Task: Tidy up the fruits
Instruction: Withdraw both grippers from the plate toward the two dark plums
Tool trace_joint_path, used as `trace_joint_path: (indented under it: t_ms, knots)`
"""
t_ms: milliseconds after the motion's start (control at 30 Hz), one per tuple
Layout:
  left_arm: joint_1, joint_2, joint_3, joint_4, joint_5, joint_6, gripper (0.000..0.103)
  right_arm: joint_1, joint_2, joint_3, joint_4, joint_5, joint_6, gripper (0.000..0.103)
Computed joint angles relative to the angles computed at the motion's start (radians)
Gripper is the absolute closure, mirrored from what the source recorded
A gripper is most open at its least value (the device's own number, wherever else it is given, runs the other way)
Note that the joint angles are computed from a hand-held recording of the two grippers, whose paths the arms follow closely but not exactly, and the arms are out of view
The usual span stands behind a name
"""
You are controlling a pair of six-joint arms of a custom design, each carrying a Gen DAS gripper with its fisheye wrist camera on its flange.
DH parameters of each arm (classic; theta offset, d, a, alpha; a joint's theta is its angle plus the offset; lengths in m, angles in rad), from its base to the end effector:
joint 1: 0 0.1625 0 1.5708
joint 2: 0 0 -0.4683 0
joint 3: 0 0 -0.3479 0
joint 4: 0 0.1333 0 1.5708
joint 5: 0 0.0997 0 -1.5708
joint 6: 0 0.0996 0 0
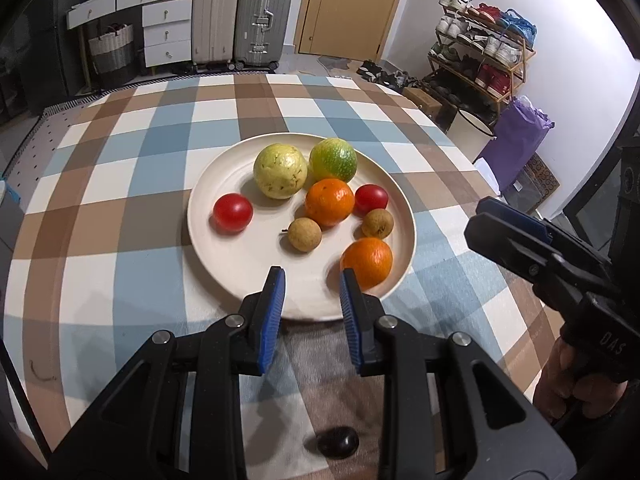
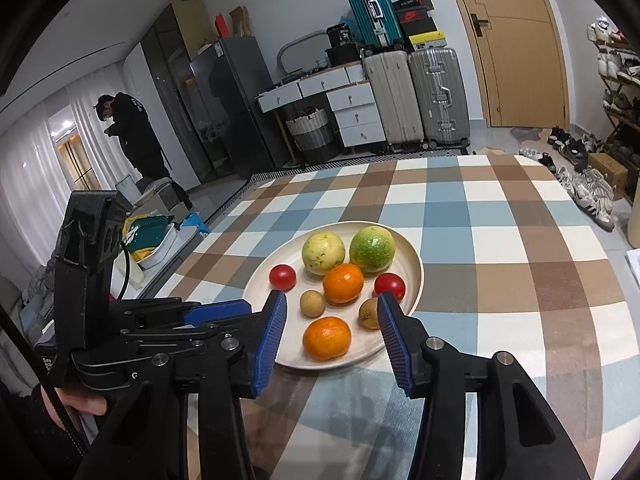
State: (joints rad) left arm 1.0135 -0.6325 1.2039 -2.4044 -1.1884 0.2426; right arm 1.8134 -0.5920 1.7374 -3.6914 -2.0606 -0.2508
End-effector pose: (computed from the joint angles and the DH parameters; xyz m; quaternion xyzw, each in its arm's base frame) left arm -0.2735 -0.7611 0.1878 0.3561 0.9062 -0.1563 0.1660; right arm 0.2427 -0.6207 0.1402 0.0992 -0.8589 0.4536 0.2161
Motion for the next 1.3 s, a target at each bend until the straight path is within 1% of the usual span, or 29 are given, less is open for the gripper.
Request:
trace_joint_path:
  t_ms: [167, 300, 433, 500, 567, 600, 700, 833, 867, 933, 967, 1033, 1167, 1300]
  knots:
    - [-0.008, -0.046, 0.082, -0.059, 0.015, 0.011, 0.079, 0.024, 0.012, 0.015, -0.040, -0.041, -0.011, 0.047]
    - [-0.011, -0.081, 0.139, -0.084, 0.018, 0.011, 0.075, 0.042, 0.017, 0.035, -0.082, -0.054, -0.022, 0.041]
    - [-0.016, -0.109, 0.188, -0.116, 0.021, 0.011, 0.067, 0.058, 0.021, 0.053, -0.118, -0.065, -0.034, 0.037]
    - [-0.020, -0.126, 0.218, -0.143, 0.030, 0.007, 0.066, 0.066, 0.026, 0.058, -0.138, -0.070, -0.039, 0.035]
    - [-0.025, -0.144, 0.252, -0.186, 0.040, 0.006, 0.062, 0.073, 0.029, 0.065, -0.158, -0.075, -0.044, 0.033]
    - [-0.027, -0.151, 0.263, -0.199, 0.041, 0.008, 0.056, 0.077, 0.031, 0.068, -0.172, -0.082, -0.047, 0.033]
    - [-0.032, -0.175, 0.304, -0.239, 0.048, 0.005, 0.047, 0.084, 0.038, 0.078, -0.200, -0.096, -0.043, 0.028]
    - [-0.032, -0.194, 0.331, -0.255, 0.052, 0.002, 0.045, 0.092, 0.039, 0.099, -0.230, -0.099, -0.037, 0.028]
    - [-0.033, -0.199, 0.339, -0.262, 0.055, 0.000, 0.043, 0.094, 0.041, 0.103, -0.237, -0.100, -0.037, 0.025]
    - [-0.032, -0.206, 0.355, -0.281, 0.060, -0.007, 0.031, 0.098, 0.044, 0.114, -0.258, -0.103, -0.036, 0.022]
    - [-0.031, -0.210, 0.363, -0.292, 0.058, -0.009, 0.029, 0.100, 0.045, 0.117, -0.264, -0.103, -0.035, 0.021]
    - [-0.030, -0.219, 0.379, -0.310, 0.057, -0.012, 0.021, 0.101, 0.047, 0.126, -0.271, -0.101, -0.033, 0.020]
    - [-0.024, -0.224, 0.387, -0.295, 0.055, -0.021, 0.018, 0.106, 0.047, 0.136, -0.267, -0.104, -0.034, 0.017]
    - [-0.018, -0.222, 0.398, -0.274, 0.059, -0.034, 0.010, 0.107, 0.046, 0.149, -0.279, -0.101, -0.033, 0.016]
